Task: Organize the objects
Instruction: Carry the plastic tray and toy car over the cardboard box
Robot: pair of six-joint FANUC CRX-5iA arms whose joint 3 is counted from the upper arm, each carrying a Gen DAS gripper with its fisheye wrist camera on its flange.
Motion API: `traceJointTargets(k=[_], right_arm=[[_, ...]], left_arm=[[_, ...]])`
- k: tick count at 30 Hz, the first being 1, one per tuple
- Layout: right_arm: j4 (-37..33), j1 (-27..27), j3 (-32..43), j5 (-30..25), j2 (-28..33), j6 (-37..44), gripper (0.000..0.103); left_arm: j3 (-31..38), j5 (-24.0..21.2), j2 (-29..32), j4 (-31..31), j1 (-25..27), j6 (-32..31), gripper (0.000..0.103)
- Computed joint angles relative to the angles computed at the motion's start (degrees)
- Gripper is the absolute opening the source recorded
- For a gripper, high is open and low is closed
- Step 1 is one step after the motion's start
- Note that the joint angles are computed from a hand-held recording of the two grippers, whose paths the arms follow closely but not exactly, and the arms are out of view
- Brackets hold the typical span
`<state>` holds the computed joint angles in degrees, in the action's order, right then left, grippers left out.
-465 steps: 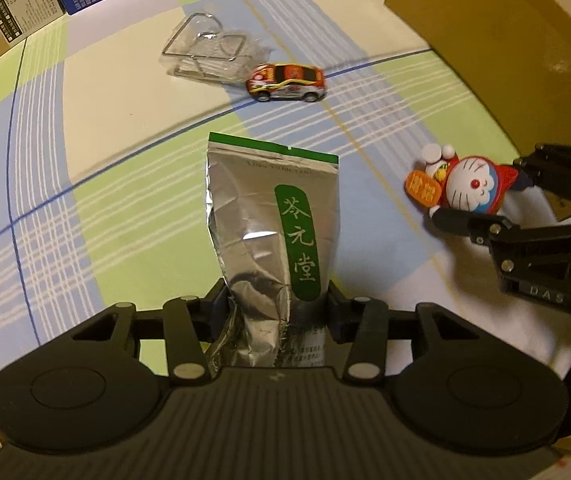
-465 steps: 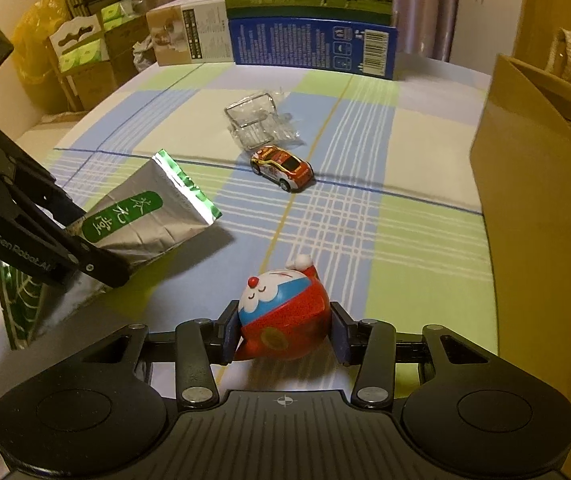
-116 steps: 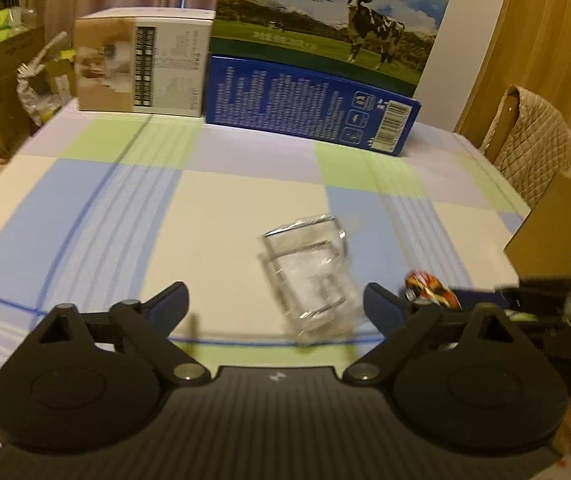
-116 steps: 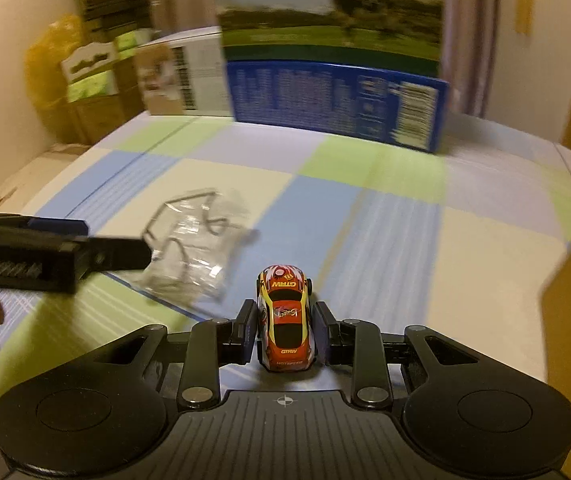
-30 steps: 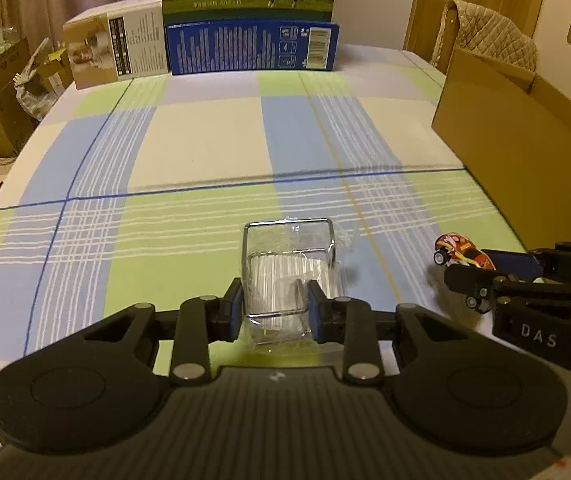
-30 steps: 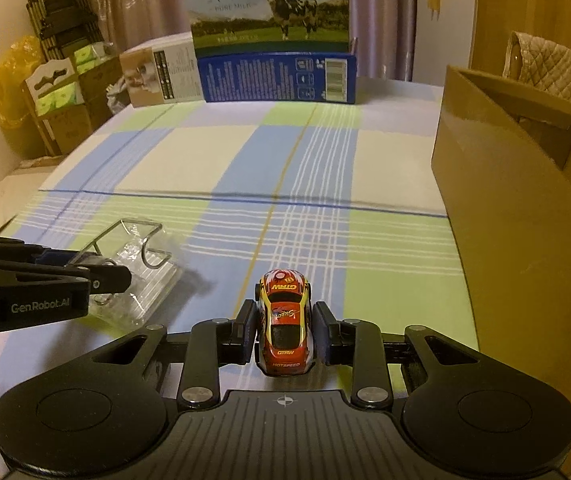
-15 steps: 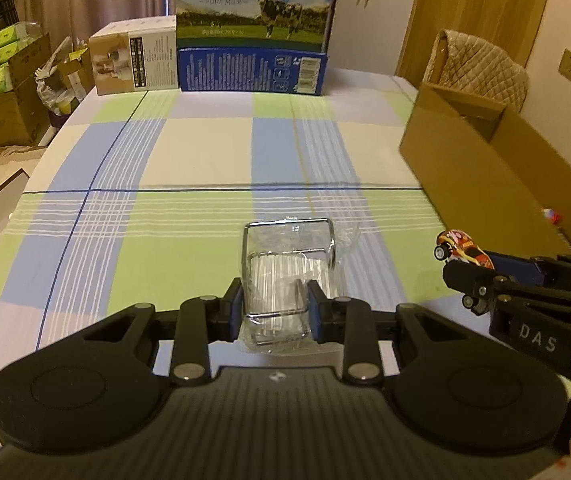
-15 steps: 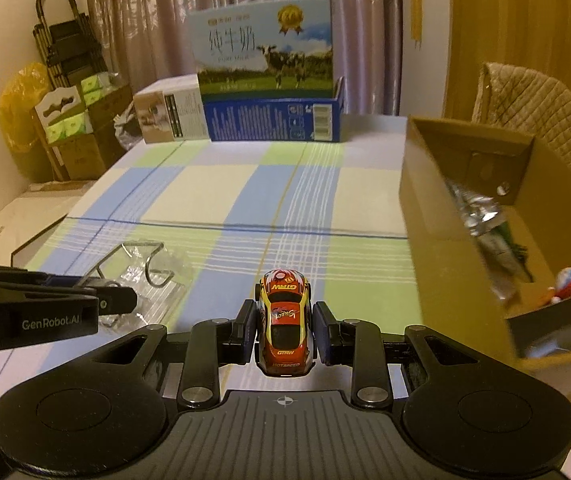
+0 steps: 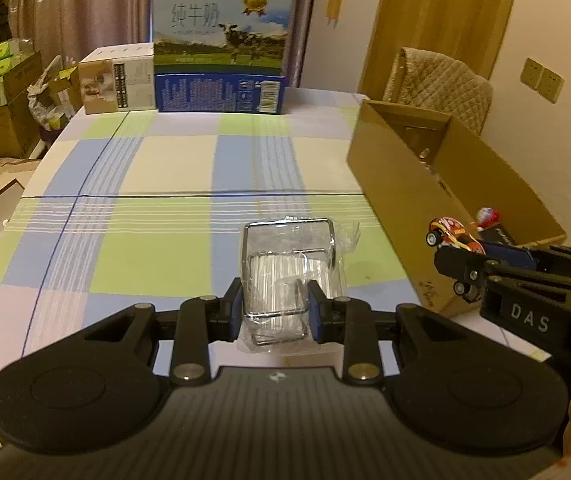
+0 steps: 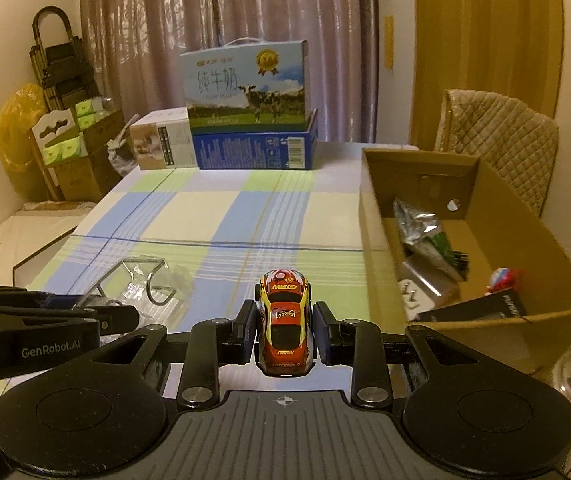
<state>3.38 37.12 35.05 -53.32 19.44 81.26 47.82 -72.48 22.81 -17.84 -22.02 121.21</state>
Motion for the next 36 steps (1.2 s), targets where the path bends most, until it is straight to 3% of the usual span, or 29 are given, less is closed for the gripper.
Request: traceJointTargets(k=[17,36], right_arm=[[3.5,-2.7,-7.5,2.1,-6.9,-2.5,0.027],[6.4,-7.2,-9.6,2.0,-9.0,-5.4,0.027]], left_arm=[[4.1,0.7,1.8,0.8,-4.4,0.5,0.026],[15.7,-1.0,9.6,5.7,-6.3,-4.6,0.026]])
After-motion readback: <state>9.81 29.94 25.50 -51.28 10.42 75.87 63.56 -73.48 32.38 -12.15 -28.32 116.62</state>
